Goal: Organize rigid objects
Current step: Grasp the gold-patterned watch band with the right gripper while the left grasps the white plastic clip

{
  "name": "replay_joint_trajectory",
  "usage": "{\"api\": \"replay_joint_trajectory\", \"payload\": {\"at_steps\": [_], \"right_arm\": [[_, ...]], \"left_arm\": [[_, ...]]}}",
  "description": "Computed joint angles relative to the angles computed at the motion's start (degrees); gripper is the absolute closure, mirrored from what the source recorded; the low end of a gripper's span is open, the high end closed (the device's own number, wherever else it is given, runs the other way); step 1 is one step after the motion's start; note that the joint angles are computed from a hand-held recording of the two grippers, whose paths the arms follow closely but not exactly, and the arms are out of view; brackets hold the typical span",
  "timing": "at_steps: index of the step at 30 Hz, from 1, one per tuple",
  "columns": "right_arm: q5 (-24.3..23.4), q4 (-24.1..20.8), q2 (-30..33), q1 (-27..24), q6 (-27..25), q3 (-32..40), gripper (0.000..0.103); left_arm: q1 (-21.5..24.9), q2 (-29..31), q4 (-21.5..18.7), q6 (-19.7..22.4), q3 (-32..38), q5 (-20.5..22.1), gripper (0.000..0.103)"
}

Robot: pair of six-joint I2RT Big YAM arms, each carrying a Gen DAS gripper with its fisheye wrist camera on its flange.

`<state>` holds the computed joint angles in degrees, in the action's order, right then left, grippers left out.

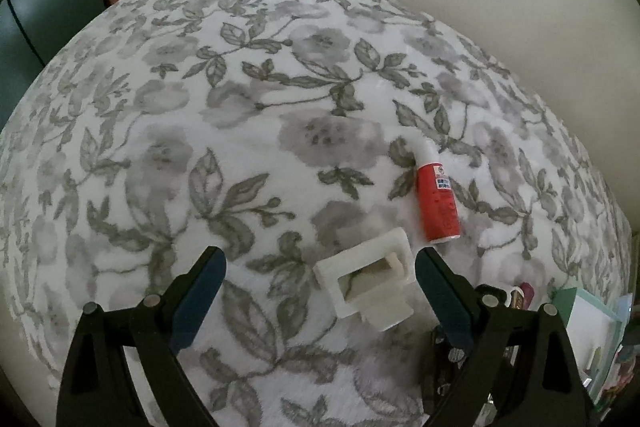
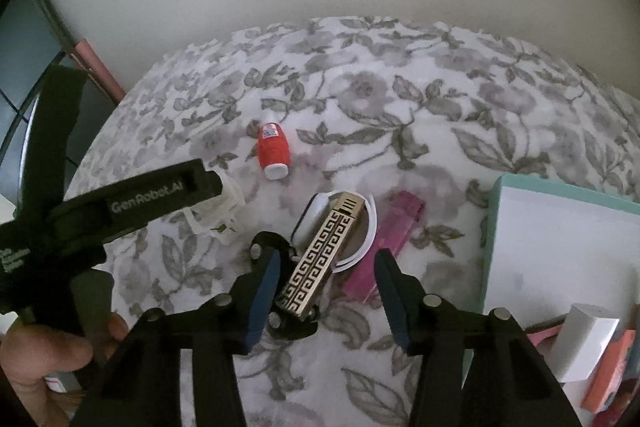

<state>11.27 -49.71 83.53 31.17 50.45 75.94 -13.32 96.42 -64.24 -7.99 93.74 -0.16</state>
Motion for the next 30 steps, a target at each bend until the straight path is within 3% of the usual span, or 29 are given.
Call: {"api": "replay_joint_trajectory", "payload": {"at_steps": [4, 7, 9, 15, 30], "right_arm": [[-1.7, 1.5, 0.3, -0.7, 0.1, -0.8, 0.061], [-2.9, 2.9, 0.4, -1.0, 0.1, -1.5, 0.073], [-3.3, 3.4, 0.6, -1.1, 0.2, -1.5, 0.079], [-2.6, 2.4, 1.1, -0.8, -0.1, -1.0, 0.084], [-3.0, 3.0, 0.3, -0.8, 1.4, -2.0, 0.086]], "left_arm": [[-0.4, 0.8, -0.1, 0.0, 0.5, 0.5, 0.007], [-0.6, 1.1, 0.1, 0.1, 0.5, 1.5, 0.011], [-0.5, 1.2, 0.0, -0.2, 0.6, 2.4, 0.028], [-0.1, 1.4, 0.1, 0.2, 0.3, 4.9, 0.045], [0.3, -0.3, 1.4, 0.8, -0.4, 4.7, 0.045]]}}
